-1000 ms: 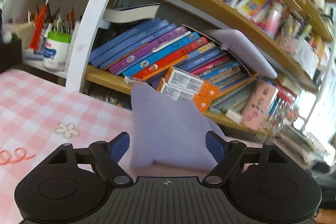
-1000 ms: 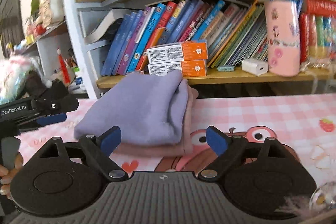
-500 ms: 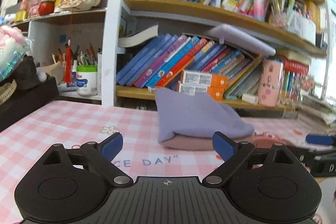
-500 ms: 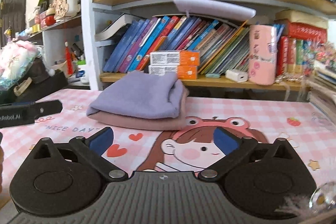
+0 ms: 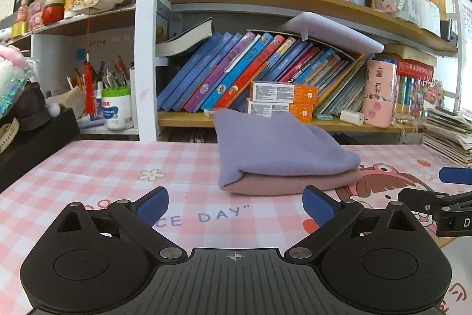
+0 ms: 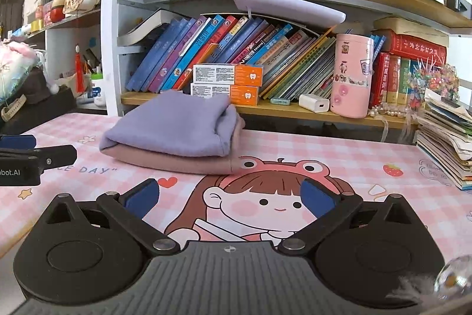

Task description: Fold clothes

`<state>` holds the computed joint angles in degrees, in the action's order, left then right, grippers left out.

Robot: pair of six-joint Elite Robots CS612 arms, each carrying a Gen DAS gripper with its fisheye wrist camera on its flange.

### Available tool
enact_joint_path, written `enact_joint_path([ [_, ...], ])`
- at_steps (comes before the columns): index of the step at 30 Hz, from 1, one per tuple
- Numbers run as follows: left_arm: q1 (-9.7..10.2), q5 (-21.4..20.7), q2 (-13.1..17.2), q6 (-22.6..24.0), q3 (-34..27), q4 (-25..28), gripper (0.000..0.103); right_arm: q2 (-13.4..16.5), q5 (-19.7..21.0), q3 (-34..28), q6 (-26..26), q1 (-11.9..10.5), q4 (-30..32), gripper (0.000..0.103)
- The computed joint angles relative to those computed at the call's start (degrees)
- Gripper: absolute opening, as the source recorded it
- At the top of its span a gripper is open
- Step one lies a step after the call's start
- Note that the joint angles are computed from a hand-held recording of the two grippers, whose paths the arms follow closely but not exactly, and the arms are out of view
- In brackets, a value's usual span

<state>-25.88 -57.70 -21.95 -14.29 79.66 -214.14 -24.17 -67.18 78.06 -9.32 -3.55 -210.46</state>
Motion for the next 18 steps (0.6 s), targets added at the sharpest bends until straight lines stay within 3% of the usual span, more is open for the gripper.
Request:
enact_joint_path([
  [18,-0.08,0.8,-0.5,-0.6,-0.2,3.7,0.103,-0.1,-0.5,0.0,-0.9,0.2,0.7,0.103],
])
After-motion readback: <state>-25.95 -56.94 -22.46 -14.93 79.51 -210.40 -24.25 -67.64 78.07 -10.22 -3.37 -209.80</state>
